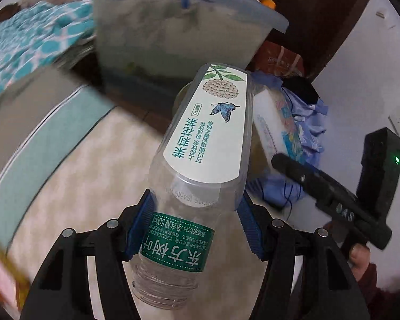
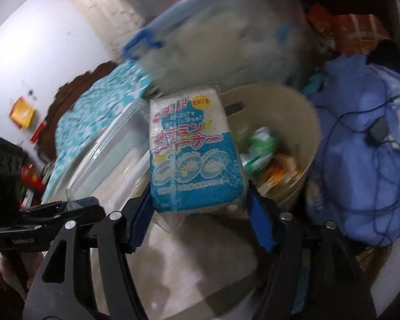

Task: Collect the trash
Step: 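Carry the bottle and sponge pack to the beige bin and release both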

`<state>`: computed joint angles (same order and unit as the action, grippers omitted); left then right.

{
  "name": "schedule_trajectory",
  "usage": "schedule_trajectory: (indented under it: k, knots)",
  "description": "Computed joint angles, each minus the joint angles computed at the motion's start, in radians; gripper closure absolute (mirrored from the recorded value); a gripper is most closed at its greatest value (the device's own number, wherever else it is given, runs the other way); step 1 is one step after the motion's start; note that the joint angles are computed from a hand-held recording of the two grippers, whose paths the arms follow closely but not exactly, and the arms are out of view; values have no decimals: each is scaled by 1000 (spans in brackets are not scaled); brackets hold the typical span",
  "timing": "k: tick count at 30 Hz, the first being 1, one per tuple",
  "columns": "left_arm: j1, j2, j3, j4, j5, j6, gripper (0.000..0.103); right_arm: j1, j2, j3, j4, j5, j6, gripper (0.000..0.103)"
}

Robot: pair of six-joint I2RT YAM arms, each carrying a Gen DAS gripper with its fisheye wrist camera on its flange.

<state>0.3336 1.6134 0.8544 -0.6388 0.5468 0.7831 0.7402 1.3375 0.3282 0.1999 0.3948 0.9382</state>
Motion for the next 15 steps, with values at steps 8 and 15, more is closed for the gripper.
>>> schedule_trajectory:
  k: [8, 15]
  knots:
    - [-91, -76, 0, 68, -11, -108, 20, 14, -239, -101, -114, 122, 80, 19]
    - [322, -56, 75, -277, 143, 323, 20, 220, -171, -34, -148, 234, 210, 19]
